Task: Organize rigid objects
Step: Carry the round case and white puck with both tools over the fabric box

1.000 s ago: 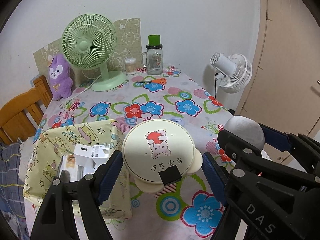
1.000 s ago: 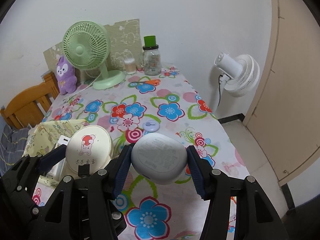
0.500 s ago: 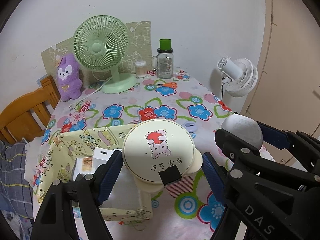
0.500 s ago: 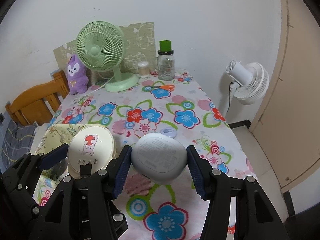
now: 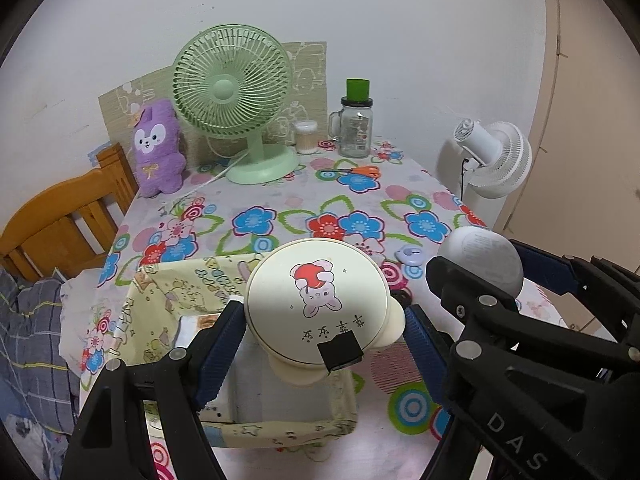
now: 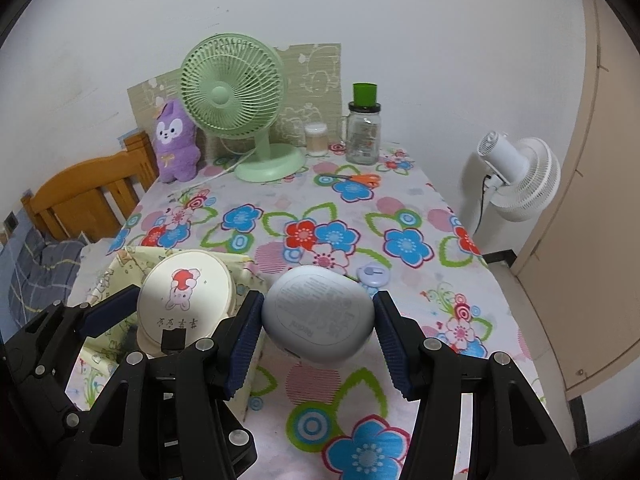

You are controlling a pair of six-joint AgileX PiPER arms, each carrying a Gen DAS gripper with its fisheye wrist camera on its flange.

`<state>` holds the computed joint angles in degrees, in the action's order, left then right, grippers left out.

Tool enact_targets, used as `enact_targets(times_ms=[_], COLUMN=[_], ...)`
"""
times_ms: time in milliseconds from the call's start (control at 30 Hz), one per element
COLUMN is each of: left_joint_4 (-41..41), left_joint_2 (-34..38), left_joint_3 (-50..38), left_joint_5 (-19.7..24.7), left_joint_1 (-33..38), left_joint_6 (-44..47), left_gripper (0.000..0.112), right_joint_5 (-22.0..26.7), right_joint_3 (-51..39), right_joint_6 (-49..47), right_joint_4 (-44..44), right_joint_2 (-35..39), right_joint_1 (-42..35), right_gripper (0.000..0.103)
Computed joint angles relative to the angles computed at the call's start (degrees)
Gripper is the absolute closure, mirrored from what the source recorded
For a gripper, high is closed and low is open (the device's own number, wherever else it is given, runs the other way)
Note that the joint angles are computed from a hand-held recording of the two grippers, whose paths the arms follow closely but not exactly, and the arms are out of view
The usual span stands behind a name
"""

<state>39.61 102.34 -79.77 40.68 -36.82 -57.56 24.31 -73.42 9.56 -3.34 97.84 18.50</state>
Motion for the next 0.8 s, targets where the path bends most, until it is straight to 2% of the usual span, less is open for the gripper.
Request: enact_targets(times_ms=[800], left_joint_4=[-4.1], left_joint_2=[-2.2], left_joint_3=[6.8], left_joint_5=[-5.4], left_joint_1=[8.4], left_joint_6=[5.3], left_gripper=[0.031], right_joint_5=[2.6], right_joint_3=[-7.8], right_joint_6=[4.4], right_joint_4=[-3.4], right_joint_2=[8.0], right_joint_1=[6.8], right_gripper=[0.044])
